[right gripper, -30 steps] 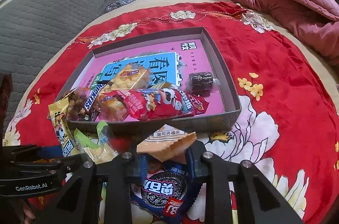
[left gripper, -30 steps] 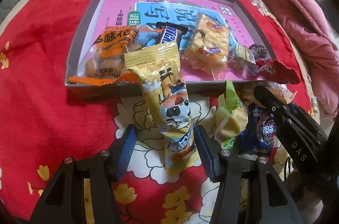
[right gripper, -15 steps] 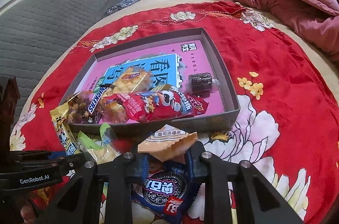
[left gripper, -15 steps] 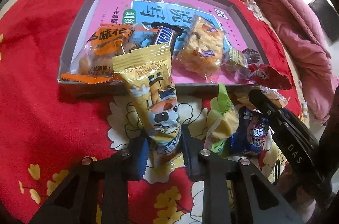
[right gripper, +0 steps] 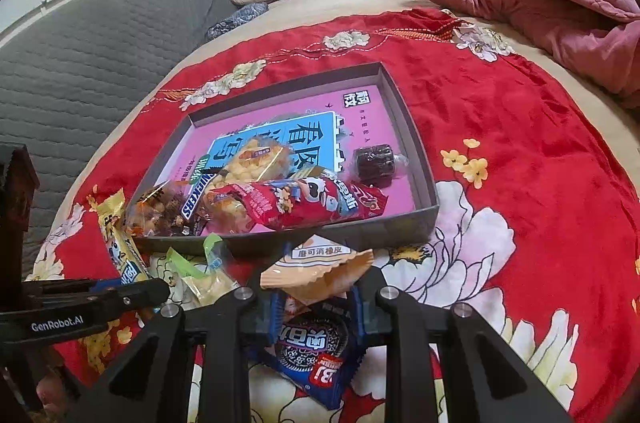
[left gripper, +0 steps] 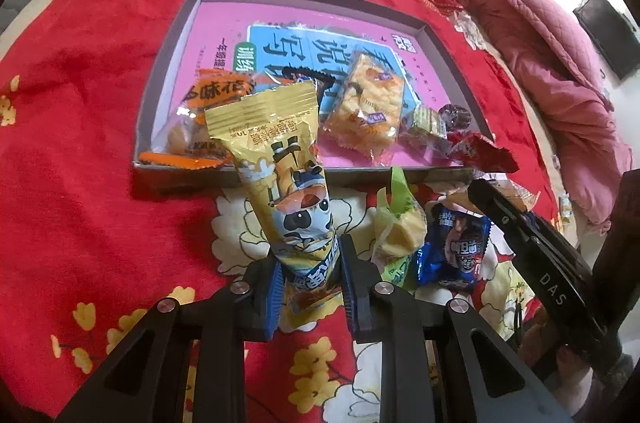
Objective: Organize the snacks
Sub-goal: 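Grasp the yellow snack stick with the left tool while the right tool grasps the beige packet, then carry the yellow stick over the box while the right tool lowers and releases the beige packet inside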
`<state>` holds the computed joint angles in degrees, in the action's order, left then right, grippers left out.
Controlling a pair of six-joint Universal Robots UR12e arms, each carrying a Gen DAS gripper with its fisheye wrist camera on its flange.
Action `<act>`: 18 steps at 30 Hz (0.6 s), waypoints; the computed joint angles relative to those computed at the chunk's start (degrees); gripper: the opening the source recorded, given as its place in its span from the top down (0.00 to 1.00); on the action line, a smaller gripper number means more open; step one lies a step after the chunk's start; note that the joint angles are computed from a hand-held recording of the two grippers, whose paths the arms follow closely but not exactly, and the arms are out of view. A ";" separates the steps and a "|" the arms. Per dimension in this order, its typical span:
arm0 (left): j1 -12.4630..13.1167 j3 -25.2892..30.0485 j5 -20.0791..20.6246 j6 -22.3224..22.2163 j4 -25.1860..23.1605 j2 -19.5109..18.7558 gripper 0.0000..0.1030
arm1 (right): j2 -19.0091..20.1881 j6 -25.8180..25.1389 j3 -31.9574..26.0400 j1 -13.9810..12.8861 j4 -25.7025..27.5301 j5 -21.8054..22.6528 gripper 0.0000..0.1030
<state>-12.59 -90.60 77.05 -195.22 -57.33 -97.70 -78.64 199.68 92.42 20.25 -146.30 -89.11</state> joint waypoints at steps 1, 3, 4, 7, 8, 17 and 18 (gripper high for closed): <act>0.04 -0.02 0.05 0.07 -0.04 0.18 0.75 | -0.14 0.03 0.14 0.02 -0.17 0.04 0.75; 0.17 -0.08 0.05 -0.11 0.04 0.45 0.75 | -0.39 0.05 0.37 0.00 -0.50 0.12 0.75; 0.22 -0.16 0.06 -0.08 0.18 0.62 0.75 | -0.53 0.08 0.49 0.01 -0.65 0.00 0.75; 0.14 -0.13 0.78 0.19 0.68 1.12 0.75 | -1.08 0.50 0.96 0.00 -1.29 -0.60 0.75; 0.10 -0.04 0.95 0.22 0.82 1.16 0.75 | -1.28 0.75 1.15 -0.01 -1.70 -1.00 0.75; -0.07 0.51 2.38 0.18 2.51 1.57 0.75 | -2.17 1.31 1.99 0.32 -4.97 -6.01 0.75; -0.11 0.68 2.56 0.22 2.53 1.50 0.75 | -2.18 1.00 1.98 0.47 -5.28 -6.79 0.75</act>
